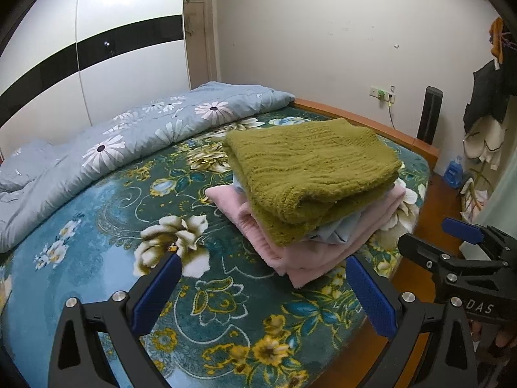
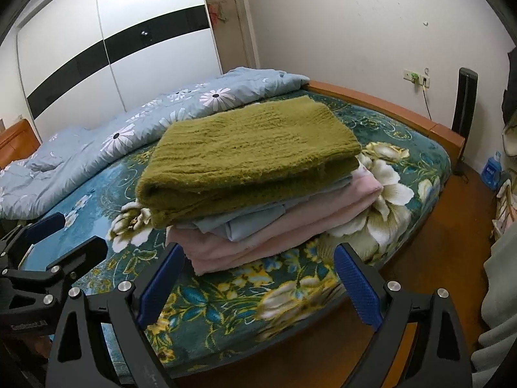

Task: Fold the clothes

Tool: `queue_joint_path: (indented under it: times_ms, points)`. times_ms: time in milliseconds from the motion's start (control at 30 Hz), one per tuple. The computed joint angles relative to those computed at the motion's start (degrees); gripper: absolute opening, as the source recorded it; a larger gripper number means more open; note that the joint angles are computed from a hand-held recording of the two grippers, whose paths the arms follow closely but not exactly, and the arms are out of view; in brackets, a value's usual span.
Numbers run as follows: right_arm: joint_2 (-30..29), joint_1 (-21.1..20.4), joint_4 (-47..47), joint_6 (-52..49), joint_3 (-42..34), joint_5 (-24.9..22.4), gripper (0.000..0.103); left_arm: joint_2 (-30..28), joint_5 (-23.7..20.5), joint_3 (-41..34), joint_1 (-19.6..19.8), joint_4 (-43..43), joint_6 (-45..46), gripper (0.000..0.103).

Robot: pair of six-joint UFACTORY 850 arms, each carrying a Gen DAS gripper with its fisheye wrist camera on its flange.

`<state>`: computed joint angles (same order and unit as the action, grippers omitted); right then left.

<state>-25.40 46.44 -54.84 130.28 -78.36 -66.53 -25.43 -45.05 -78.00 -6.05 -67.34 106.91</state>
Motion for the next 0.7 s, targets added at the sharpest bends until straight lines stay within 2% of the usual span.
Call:
queue_joint_path:
  times_ms: [467,700]
  points:
    - [0.47,0.58,0.3,0.43,-1.15,-1.56,0.094,0.99,-1.63,0.68,0.93,-0.91,2.67,0.103]
    - [0.71,0.71,0.27,1.28,-0.75,-1.71,0.094,0.93,-0.14,0.93,1.29,-2.67,2.34,0.103]
